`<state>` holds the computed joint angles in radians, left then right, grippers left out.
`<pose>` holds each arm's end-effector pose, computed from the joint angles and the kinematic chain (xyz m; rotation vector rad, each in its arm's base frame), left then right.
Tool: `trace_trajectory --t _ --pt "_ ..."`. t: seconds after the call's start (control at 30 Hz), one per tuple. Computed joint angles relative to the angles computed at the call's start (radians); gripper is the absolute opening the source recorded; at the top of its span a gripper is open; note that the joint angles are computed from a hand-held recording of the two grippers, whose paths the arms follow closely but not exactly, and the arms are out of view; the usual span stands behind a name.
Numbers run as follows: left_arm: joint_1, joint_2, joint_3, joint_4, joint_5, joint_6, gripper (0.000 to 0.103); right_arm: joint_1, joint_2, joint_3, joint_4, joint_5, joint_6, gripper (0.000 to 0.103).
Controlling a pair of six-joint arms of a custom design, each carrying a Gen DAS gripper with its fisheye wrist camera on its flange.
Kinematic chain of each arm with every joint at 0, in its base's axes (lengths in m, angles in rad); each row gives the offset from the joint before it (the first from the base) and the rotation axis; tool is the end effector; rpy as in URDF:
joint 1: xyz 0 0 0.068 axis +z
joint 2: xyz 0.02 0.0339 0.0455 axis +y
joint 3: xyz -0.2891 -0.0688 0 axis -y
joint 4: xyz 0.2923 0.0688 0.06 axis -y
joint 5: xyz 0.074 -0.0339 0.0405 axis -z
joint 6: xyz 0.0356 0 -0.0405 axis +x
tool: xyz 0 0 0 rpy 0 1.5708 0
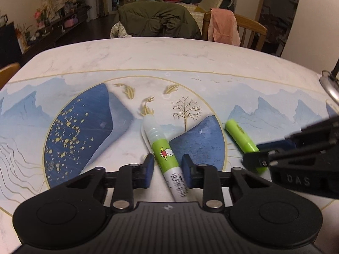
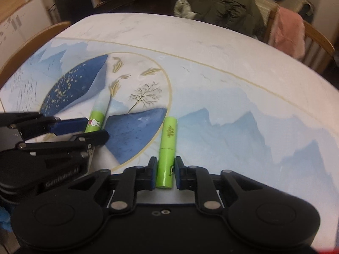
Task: Organize rigid objects
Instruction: 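Grasp white-and-green marker with left tool while right tool grasps green highlighter, then carry marker with left tool while right tool carries highlighter into shoebox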
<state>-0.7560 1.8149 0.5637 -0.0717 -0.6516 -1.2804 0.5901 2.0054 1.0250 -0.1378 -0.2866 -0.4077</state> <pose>0.2067 -0.1652 0.0362 -0.7367 2.3460 0.1751 0.3281 0.2318 0.0690 -1.3625 2.3142 0.4419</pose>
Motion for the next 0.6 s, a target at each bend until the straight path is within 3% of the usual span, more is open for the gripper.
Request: trace_trajectory --t 0.2,0.6 --pt "-0.028 -0.051 -0.053 0.032 0.030 -0.043 0.018 -0.025 -0.090 -0.103 0.016 -0.044 0.114 0.015" --pt "-0.226 -0.175 -0.123 -0.035 0.032 -0.255 0.017 -0.103 -0.286 -0.309 -0.015 -0.135 0.203 0.015"
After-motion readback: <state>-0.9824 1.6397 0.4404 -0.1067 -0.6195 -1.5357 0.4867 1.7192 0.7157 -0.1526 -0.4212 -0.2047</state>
